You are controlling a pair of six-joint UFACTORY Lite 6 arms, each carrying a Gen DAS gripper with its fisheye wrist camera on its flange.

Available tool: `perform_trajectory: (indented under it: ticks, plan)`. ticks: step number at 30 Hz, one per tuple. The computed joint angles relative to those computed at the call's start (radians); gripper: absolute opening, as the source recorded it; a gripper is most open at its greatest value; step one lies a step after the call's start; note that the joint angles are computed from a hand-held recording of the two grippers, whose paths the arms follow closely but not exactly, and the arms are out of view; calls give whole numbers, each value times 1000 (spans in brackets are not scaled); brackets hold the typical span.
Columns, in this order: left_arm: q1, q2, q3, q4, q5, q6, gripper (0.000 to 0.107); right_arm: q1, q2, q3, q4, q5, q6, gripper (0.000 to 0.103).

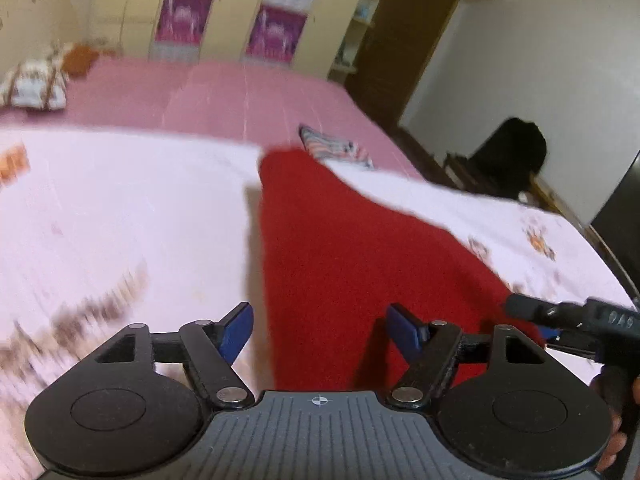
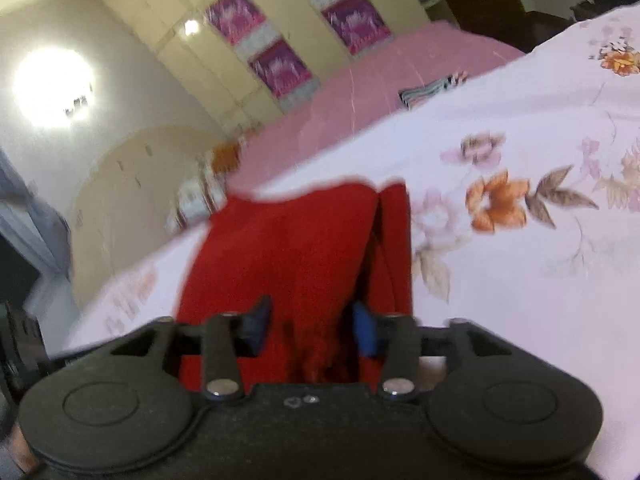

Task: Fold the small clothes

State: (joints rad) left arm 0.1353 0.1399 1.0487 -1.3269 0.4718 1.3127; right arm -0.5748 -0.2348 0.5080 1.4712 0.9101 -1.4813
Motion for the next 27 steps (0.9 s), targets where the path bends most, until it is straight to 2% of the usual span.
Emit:
perform_trajectory:
  ticks: [3, 5, 7, 8, 9, 10, 12, 14, 16, 18, 19, 20, 22, 24, 25, 27]
  plan:
    - [26, 104, 116, 56, 10, -72, 73, 28, 158, 102, 66, 4, 9, 45]
    - [30, 181, 187, 84, 16, -103, 73, 85, 239, 156, 108, -44, -5, 42]
    - [24, 240, 239, 112, 19, -140, 73, 135, 254, 172, 144, -92, -43, 27]
    - [17, 259, 263, 144, 21, -177, 73, 147, 222, 151, 158, -120, -85, 11]
    - [8, 258, 269, 160, 18, -195, 73, 164, 147, 111, 179, -165, -153, 11]
    - [-15, 240, 253, 149, -10, -177, 73, 188, 59, 60, 223, -215, -240, 11]
    - [-70, 231, 251, 242, -82, -232, 73, 211, -74, -20, 262, -258, -419, 10]
    - [-108, 247, 263, 321, -118, -326, 77, 273, -40, -30, 322, -388, -470, 11]
    - [-129, 241, 256, 369, -146, -378, 81, 286, 72, 4, 406, -408, -538, 12]
    - [-133, 226, 241, 367, -165, -352, 84, 294, 49, 13, 359, -423, -471, 13]
    - [-115, 227, 252, 378, -140, -358, 84, 302, 37, 14, 333, -435, -447, 15]
    - [-102, 221, 258, 384, -118, -364, 84, 302, 23, 15, 293, -445, -410, 21]
    - [-69, 168, 218, 289, -105, -254, 84, 281, -58, -16, 293, -468, -378, 34]
    - [-58, 140, 184, 118, -120, -94, 84, 250, -136, -42, 326, -435, -405, 34]
    - [-56, 143, 182, 49, -126, -44, 84, 248, -148, -20, 282, -426, -370, 32]
    - [-59, 183, 219, 32, -120, -68, 84, 356, -125, 20, 321, -499, -426, 32]
